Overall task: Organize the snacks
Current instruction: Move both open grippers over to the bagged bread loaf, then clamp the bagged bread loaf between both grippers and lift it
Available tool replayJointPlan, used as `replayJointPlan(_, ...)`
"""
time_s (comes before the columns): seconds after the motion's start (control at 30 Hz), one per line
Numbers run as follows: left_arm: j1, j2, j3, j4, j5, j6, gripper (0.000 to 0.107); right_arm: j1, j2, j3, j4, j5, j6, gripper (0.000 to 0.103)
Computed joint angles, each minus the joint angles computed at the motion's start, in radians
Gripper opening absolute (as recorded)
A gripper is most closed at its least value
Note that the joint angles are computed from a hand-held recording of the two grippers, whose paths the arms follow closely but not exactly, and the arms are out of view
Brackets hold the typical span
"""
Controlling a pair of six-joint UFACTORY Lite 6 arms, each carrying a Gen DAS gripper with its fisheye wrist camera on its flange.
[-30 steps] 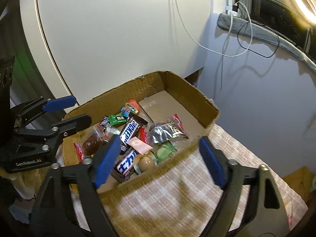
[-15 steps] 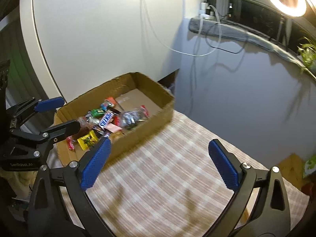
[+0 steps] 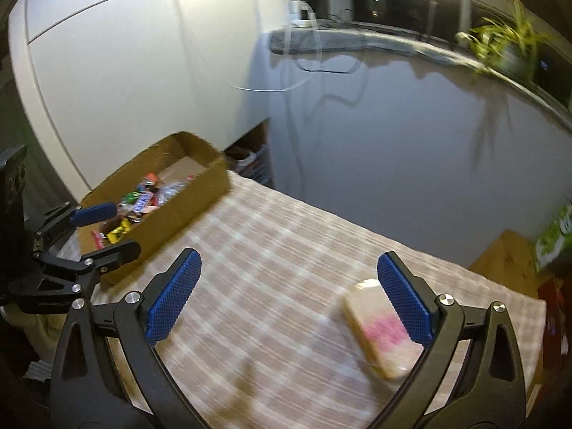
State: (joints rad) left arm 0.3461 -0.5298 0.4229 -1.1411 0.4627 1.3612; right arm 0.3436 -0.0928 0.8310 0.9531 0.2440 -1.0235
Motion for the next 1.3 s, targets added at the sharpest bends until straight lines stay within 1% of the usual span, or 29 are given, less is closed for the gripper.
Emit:
replayJointPlan(0.1,-0.096,0.012,-0.002,-0.004,-0.036,-0.054,0.08,-0.117,0.002,-0.012,0.088,0.071,-0.109,0.101)
replayJointPlan(0.27,-0.271,0.059,0.003,-0.052,-0.115,-0.099,0.08,-0.267,0.039,-0.014,0.162,0.16,-0.232,0.101)
replayJointPlan(0.37,-0.371,0.11,0.014,-0.127,-0.156,-0.08,0.08,-0.355,0.105,0.014,0.187,0.219,-0.285,0.101)
replayJointPlan(0.5,-0.491,0.203,0.047,-0.293,-0.199,0.012,0.08,-0.443,0.206,0.066,0.198,0.28,-0.331,0.101)
replayJointPlan(0.63,-0.566,0.293,0.088,-0.424,-0.214,0.101,0.08,-0.505,0.313,0.128,0.203,0.34,-0.363,0.101)
replayJointPlan(0.93,-0.645,0.465,0.182,-0.608,-0.201,0.221,0.08,-0.561,0.472,0.226,0.197,0.424,-0.404,0.1)
replayJointPlan(1.0,-0.665,0.493,0.198,-0.635,-0.199,0.235,0.08,-0.566,0.504,0.248,0.188,0.437,-0.401,0.095)
replayJointPlan(1.17,-0.717,0.569,0.245,-0.687,-0.201,0.256,0.08,-0.579,0.547,0.269,0.194,0.451,-0.42,0.091)
replayJointPlan(1.3,-0.75,0.628,0.288,-0.697,-0.195,0.245,0.08,-0.593,0.589,0.296,0.171,0.477,-0.411,0.079)
